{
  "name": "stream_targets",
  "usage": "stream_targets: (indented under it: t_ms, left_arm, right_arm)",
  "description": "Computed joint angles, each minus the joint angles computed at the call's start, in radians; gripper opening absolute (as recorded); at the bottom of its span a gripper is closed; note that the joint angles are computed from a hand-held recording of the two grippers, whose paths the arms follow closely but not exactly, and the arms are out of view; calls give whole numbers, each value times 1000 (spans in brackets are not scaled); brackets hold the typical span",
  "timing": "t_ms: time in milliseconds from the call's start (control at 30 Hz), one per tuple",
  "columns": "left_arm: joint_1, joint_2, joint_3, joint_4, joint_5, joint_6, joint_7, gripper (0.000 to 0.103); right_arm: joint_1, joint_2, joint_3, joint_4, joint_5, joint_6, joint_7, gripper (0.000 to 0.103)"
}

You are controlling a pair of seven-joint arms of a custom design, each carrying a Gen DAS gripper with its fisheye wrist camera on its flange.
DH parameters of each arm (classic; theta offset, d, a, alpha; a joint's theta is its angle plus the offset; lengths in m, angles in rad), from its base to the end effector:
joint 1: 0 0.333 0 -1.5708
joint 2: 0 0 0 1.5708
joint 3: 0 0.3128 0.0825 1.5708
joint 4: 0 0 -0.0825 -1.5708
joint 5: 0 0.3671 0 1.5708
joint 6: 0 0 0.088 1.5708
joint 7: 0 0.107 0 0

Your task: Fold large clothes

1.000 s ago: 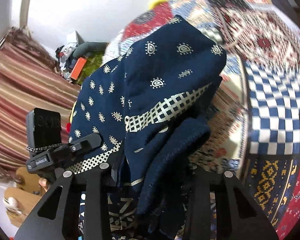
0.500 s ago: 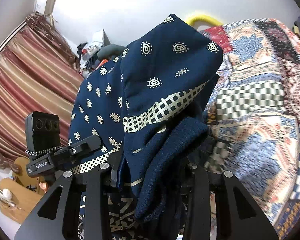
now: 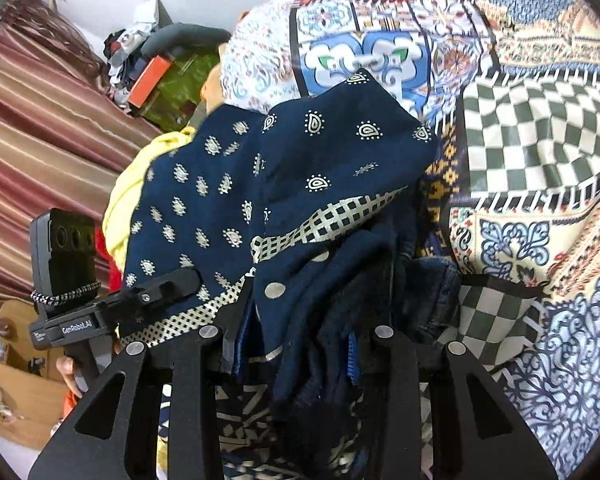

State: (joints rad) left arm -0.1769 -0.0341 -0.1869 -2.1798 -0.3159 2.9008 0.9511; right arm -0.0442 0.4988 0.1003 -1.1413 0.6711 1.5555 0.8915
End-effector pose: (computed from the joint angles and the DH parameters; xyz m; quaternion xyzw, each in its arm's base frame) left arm 0.5302 -0.1830 0.4977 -0.8046 0.4606 -0.3741 0.0210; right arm 0.6707 0.0871 0.5389 -0.8494 0.3915 0.1935 0.2963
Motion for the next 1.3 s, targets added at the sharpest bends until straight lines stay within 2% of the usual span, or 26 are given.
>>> stream_targets:
  t_ms: [67,167,333,400,533,700,833,967,1167,1300]
  left_arm:
    - [5,-11,-3,-13,49,-4,-49,76]
    - [24,-43,-28,-13,268,-66,-244,79]
    - [26,-107,-81,13,536,-240,-473,86]
    - [14,-124,-90,7,581,-272,-499,90]
    - [-9,-137,-124,5,660,-345,-574,93]
    - [-44,-192,-123,-82,620,-313,-663,94]
    - [-68,-194,-160,-70,638,-437,-705,94]
    - [-88,-227,-179,-56,673,-493,-753,94]
    - [-85,-311,-264,76,868,-656,-843,94]
    - [-79,-334,-326,191,1006,-740,-865,94]
  right_arm:
    - [-8,-3,-1,-3,3,-14,-3,39]
    - [-9,-58,-16,-61,-13,10,-17,41]
    - [-9,-191,-46,-204,-14,90,-97,64]
    - [-1,-245,-57,-276,-5,137,-126,73]
    - [39,-340,-83,-425,-77,232,-173,74]
    - [76,-435,-113,-607,-193,378,-201,74]
    - [63,-461,-142,-638,-192,352,-214,74]
    - [37,-500,-172,-635,-148,317,-235,74]
    - [-2,-614,-228,-621,24,256,-314,74]
    - [-5,-723,-292,-622,170,218,-388,74]
